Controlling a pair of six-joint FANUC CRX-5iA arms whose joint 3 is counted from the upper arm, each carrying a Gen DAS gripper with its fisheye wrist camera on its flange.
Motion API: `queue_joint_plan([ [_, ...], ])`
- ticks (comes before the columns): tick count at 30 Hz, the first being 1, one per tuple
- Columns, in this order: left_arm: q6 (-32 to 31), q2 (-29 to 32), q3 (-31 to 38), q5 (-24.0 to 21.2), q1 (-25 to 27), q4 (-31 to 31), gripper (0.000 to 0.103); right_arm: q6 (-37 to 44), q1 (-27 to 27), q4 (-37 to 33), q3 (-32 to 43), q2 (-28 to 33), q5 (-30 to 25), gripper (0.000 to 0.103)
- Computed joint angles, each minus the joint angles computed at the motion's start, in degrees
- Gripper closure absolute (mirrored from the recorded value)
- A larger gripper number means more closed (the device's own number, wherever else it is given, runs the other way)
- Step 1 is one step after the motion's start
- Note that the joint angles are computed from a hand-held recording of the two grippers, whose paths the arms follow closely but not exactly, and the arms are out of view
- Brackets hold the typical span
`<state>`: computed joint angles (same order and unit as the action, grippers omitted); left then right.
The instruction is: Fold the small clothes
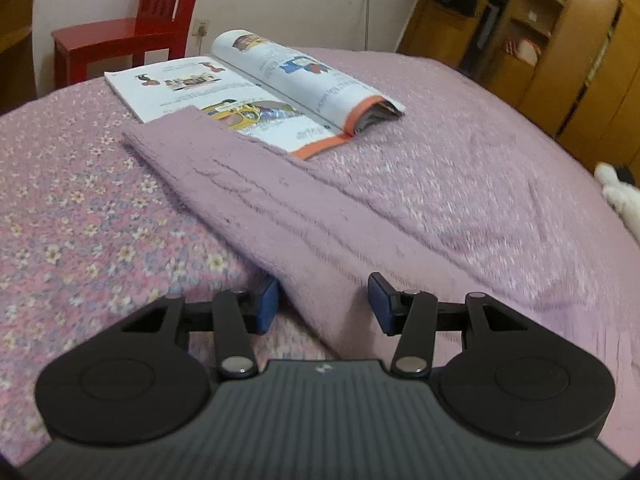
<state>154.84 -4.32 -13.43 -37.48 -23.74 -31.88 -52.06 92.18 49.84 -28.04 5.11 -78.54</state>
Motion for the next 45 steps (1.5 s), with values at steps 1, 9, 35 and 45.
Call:
queue_joint_plan([
  [1,0.19,0.12,-0.16,0.91,0.57,0.34,0.053,0.49,0.01,0.07,0.15,0.41,-0.13,0.013],
  [9,2.57,1.84,0.23,5.34,1.6,-2.18,0.072,4.71,-0.16,-0.62,1.88,2.58,-1.31,0.01],
  [35,10.44,-3.15,10.08,-11.04,-22.7,-30.23,0.094,-12.09,4.93,1.95,-4.41,-4.05,-1.6,0.01],
  [45,9.85,1.15,15.7,-8.08,-28.89,-30.12,0.094,-14.39,8.02,2.24,-5.51,-4.73,-4.58,0.01],
])
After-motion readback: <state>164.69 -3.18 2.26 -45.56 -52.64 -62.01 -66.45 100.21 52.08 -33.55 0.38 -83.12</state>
